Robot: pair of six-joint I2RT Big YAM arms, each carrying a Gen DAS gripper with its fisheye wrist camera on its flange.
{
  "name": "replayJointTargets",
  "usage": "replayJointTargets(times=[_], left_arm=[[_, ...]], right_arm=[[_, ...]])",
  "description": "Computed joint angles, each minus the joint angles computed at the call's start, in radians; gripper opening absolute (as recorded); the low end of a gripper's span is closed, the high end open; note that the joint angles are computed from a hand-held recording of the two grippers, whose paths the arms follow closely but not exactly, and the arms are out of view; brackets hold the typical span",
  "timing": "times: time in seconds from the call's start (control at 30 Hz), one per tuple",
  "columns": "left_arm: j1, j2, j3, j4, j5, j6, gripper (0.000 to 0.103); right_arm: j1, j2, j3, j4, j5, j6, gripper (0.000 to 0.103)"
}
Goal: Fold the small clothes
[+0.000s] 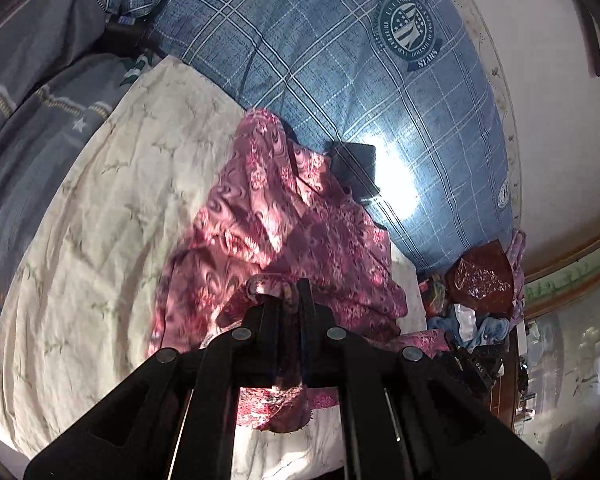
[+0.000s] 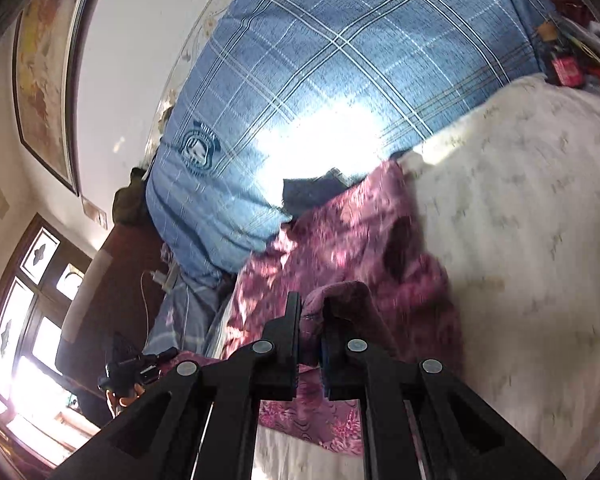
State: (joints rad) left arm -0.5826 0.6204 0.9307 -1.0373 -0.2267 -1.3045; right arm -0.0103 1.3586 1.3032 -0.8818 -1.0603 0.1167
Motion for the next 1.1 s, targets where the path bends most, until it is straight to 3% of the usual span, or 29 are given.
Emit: replayJointTargets(times=[0.23,0.43,0.57,0.6,0.7,0.8,0.87,0.9,0.93,0.97,1.03,1.1], left_arm=[[0.371,0.086,-0.046,0.172,0.275,0.123,0.005],[0.542,0.244,-0.033,0.248,0.395,0.153,0.005],[0.566,0.363,0.01,0.241,0.399,0.178,0.005],[0.568,0.387,0.021,0.226,0.398,0.178,0.005],[0.588,0.402,0.03,0.225,0.445,0.175,0.007],[0.616,0.345,0.014,0.27,0.5,0.176,0.017],[0.625,0.308,0.01,0.284,0.532,0.172,0.024],[0.622,0.297,0.015,0.276,0.526,0.186,0.027],[0.603,0.286,0.027,0.254,0.495,0.208,0.036],[0.572,0.278,0.044,0.217,0.438,0.232,0.05],[0.513,0.252,0.057,0.183,0.349,0.264,0.06],[0.489,0.226,0.035,0.212,0.385,0.275,0.062]], right_arm=[[0.07,0.177,0.116,0.202,0.065,0.244,0.007],[0.105,0.326,0.22,0.292,0.121,0.398,0.007],[0.129,0.419,0.308,0.259,0.171,0.433,0.008],[0.133,0.441,0.332,0.234,0.176,0.44,0.012],[0.133,0.462,0.357,0.212,0.194,0.471,0.014],[0.114,0.439,0.338,0.249,0.188,0.487,0.021],[0.096,0.41,0.311,0.29,0.164,0.508,0.035],[0.089,0.398,0.302,0.297,0.15,0.512,0.038],[0.085,0.388,0.297,0.288,0.133,0.504,0.042],[0.083,0.381,0.296,0.257,0.11,0.476,0.043],[0.087,0.374,0.304,0.172,0.07,0.402,0.047],[0.109,0.381,0.327,0.039,0.031,0.285,0.051]])
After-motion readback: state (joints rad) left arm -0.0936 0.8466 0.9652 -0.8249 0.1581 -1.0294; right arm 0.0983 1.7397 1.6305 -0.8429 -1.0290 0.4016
